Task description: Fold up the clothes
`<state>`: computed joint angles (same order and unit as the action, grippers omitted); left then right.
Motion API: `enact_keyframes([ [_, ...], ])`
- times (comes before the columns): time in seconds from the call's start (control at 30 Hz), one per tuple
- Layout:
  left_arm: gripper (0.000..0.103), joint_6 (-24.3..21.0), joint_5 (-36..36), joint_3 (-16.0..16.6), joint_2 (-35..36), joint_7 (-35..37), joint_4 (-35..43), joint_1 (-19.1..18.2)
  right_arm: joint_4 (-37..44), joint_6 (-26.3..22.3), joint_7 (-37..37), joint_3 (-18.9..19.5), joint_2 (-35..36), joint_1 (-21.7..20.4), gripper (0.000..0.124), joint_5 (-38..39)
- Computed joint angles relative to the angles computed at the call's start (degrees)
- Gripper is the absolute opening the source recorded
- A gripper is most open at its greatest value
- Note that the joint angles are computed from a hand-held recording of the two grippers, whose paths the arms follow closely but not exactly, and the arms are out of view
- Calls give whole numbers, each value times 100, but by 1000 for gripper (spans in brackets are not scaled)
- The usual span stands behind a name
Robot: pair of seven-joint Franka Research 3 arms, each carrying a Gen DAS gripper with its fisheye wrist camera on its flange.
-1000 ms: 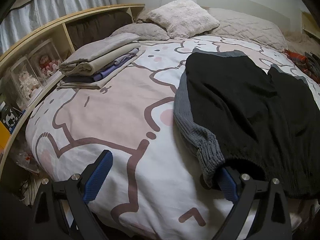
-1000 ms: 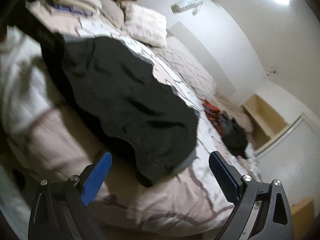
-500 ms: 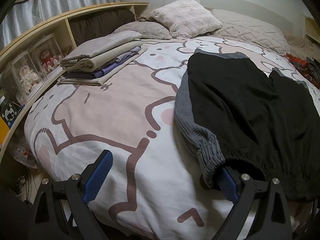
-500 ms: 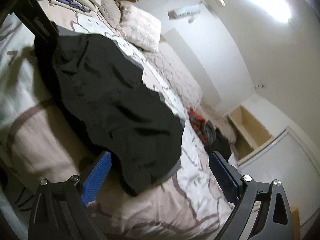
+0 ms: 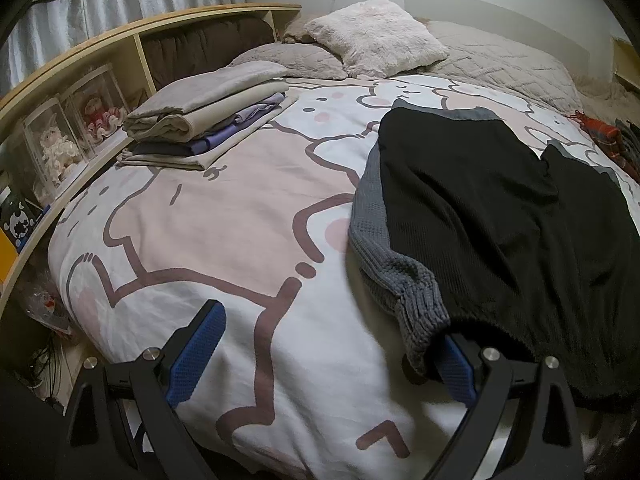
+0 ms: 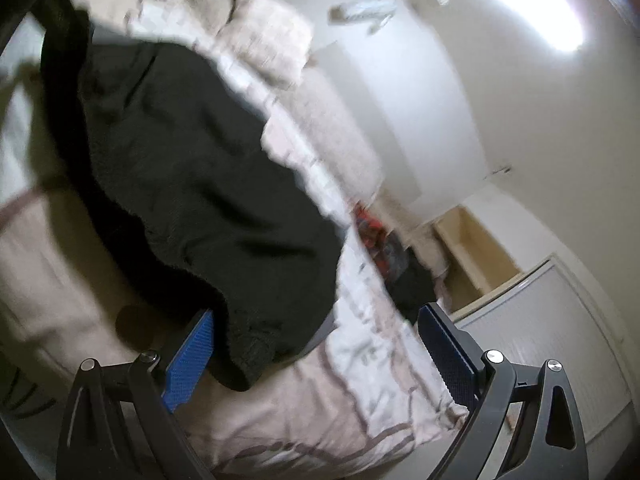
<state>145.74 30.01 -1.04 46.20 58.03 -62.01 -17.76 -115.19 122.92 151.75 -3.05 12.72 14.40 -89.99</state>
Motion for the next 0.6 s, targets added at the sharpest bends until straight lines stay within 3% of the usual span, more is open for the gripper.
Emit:
enact_keyframes([
  [0.07,98,-10,4,24,27,-53,19,-11,225,-8,-352,-1,190,-49,97,483],
  [0.27,98,-163,-69,-44,152,62,183,47,302,-579,98,-166,186,25,98,905],
  [0.37,98,-46,8,8,142,80,175,-30,184,109,58,-217,-170,-396,101,1973],
  [0.43,98,185,123,107,104,-92,185,-109,218,367,5,-253,-265,-553,101,2365],
  [0.6,98,1336,168,127,115,-164,732,-38,515,488,287,-326,-541,-660,101,1621],
])
